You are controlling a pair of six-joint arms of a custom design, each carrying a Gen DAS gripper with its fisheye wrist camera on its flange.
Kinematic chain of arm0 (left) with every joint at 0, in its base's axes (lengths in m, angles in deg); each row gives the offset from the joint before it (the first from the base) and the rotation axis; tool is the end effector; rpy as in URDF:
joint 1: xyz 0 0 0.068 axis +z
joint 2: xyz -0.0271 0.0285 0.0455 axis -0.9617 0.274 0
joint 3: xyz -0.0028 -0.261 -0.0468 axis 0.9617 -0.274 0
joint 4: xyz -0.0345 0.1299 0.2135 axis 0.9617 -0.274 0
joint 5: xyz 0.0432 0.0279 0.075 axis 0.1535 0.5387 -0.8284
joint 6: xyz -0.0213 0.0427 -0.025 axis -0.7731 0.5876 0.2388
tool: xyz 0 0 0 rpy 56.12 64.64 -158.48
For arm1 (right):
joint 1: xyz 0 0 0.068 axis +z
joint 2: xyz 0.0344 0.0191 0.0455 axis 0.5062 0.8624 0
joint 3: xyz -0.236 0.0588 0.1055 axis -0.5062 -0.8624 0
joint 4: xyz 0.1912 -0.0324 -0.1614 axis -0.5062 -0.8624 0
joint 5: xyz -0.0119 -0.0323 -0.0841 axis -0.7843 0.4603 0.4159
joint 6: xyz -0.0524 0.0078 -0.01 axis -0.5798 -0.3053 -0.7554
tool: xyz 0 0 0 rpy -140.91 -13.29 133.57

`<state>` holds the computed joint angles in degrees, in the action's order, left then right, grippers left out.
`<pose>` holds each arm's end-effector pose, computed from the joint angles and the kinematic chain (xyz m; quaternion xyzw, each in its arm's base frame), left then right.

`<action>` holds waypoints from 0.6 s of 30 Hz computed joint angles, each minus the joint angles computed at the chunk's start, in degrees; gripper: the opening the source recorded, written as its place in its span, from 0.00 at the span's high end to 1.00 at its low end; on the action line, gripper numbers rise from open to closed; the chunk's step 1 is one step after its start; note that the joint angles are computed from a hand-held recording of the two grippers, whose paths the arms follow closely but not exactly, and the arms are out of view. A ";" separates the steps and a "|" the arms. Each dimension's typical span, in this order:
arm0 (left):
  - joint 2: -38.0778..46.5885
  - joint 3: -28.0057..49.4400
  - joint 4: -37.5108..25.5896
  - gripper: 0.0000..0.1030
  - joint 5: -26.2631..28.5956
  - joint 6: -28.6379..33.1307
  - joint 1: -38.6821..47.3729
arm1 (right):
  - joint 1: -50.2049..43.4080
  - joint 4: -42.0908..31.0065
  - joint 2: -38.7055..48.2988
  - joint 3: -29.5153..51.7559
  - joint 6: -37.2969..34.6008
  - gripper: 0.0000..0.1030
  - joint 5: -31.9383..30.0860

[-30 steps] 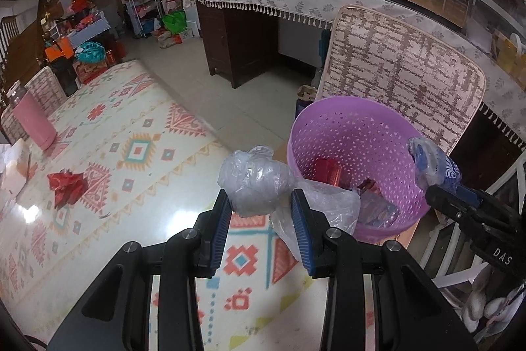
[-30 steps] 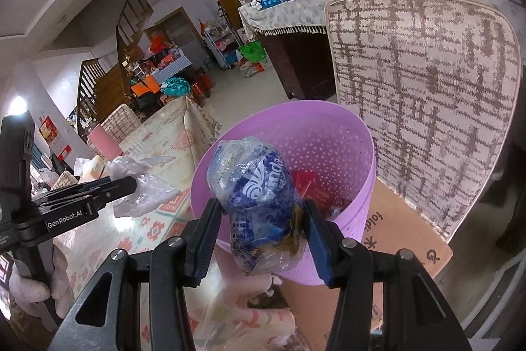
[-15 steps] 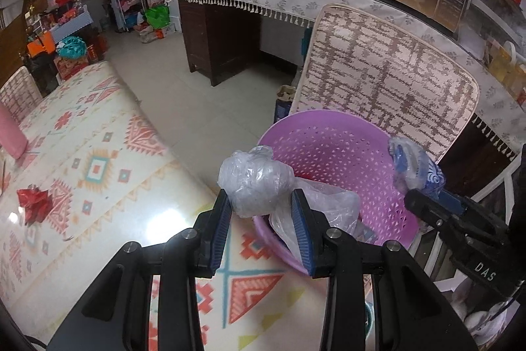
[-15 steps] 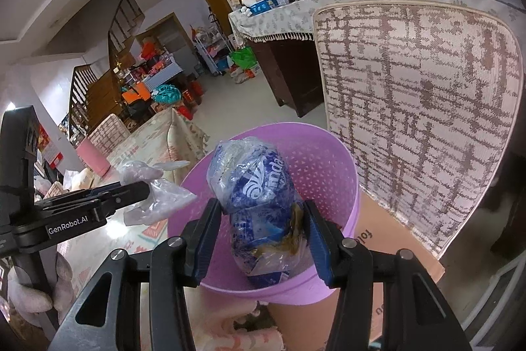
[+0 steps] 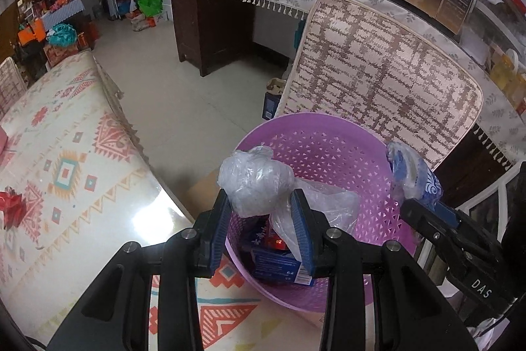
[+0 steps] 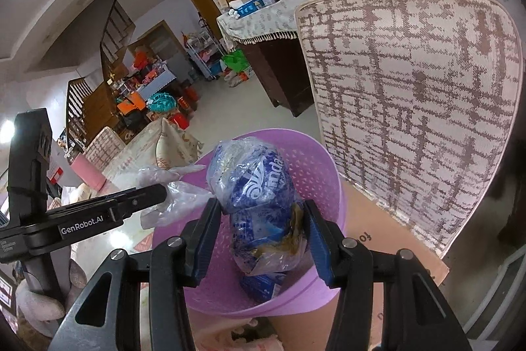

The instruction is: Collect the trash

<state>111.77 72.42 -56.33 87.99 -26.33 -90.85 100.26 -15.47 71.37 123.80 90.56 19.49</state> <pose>0.3266 -0.1131 0.3627 0.3966 0.8643 -0.1738 0.2560 0.1315 0.2759 0.3206 0.3463 0.8196 0.0935 0.4467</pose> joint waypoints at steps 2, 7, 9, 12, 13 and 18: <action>-0.03 -0.61 0.41 0.65 -0.16 -0.16 -0.03 | 0.22 -0.10 -0.23 -0.51 0.69 0.46 -0.04; -1.80 -2.72 0.75 0.65 0.43 -0.02 1.26 | 1.92 -2.11 0.18 -0.11 4.76 0.46 0.89; -4.41 -5.01 1.95 0.65 0.64 0.51 2.40 | 3.03 -3.27 0.69 0.55 6.84 0.45 1.42; -7.23 -6.81 2.35 0.65 1.49 1.53 4.85 | 4.55 -5.04 2.10 2.55 9.15 0.46 2.33; -7.96 -7.16 2.02 0.65 2.08 2.02 5.97 | 4.94 -5.54 2.74 3.46 9.56 0.46 2.50; -10.02 -8.18 0.62 0.65 3.66 3.24 11.08 | 6.29 -8.06 6.44 8.77 9.86 0.45 2.87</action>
